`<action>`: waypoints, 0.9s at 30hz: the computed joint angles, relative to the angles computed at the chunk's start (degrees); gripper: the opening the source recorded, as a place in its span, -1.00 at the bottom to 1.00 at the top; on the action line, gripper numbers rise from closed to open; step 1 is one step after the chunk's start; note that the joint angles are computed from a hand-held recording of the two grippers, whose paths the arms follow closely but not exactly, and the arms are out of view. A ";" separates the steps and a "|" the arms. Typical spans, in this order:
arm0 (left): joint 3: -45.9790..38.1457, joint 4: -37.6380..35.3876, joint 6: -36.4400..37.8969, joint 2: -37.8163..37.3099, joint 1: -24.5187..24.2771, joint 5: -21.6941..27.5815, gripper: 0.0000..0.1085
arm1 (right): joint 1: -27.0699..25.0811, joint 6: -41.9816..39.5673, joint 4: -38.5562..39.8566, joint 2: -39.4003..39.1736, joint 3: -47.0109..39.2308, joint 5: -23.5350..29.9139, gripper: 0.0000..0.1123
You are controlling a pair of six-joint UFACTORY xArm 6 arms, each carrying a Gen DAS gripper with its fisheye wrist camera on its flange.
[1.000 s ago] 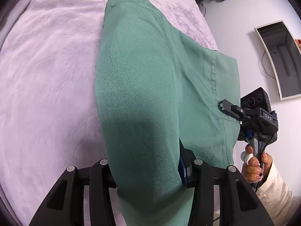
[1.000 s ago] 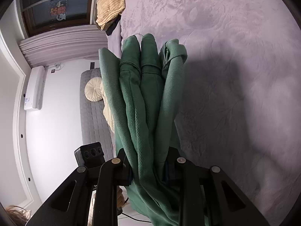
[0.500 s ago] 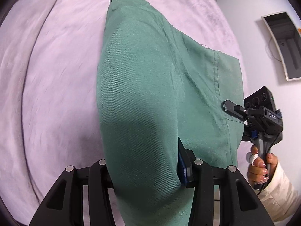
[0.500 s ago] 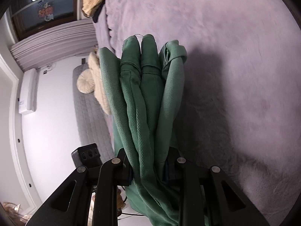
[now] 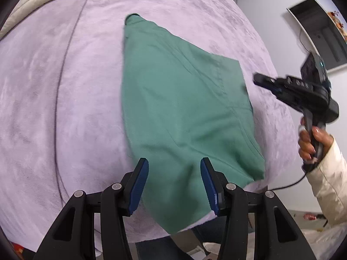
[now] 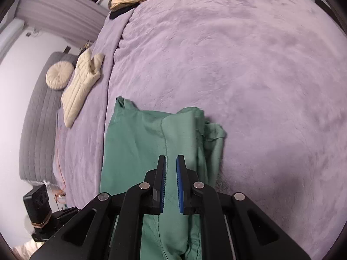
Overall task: Fold small clothes
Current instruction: 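Open both tools and press the folded jacket flat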
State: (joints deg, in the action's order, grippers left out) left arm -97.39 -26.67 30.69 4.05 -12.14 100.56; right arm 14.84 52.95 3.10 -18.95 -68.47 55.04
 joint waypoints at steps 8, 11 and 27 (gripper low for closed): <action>15.84 6.90 7.02 -9.89 -4.34 -9.71 -0.07 | -4.25 -4.98 4.91 1.93 8.40 -2.33 -1.00; 17.28 8.05 6.99 -11.32 -5.21 -11.17 -0.07 | -3.95 -4.53 3.80 1.13 7.81 -1.11 -1.00; 18.90 9.50 5.53 -12.10 -4.62 -11.66 -0.07 | 17.60 11.79 1.48 -10.53 7.69 7.44 -0.92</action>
State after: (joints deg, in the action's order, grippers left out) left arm -78.50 -17.16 36.22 -8.05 -16.76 88.90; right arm 32.45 64.75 4.58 -29.48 -60.77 62.49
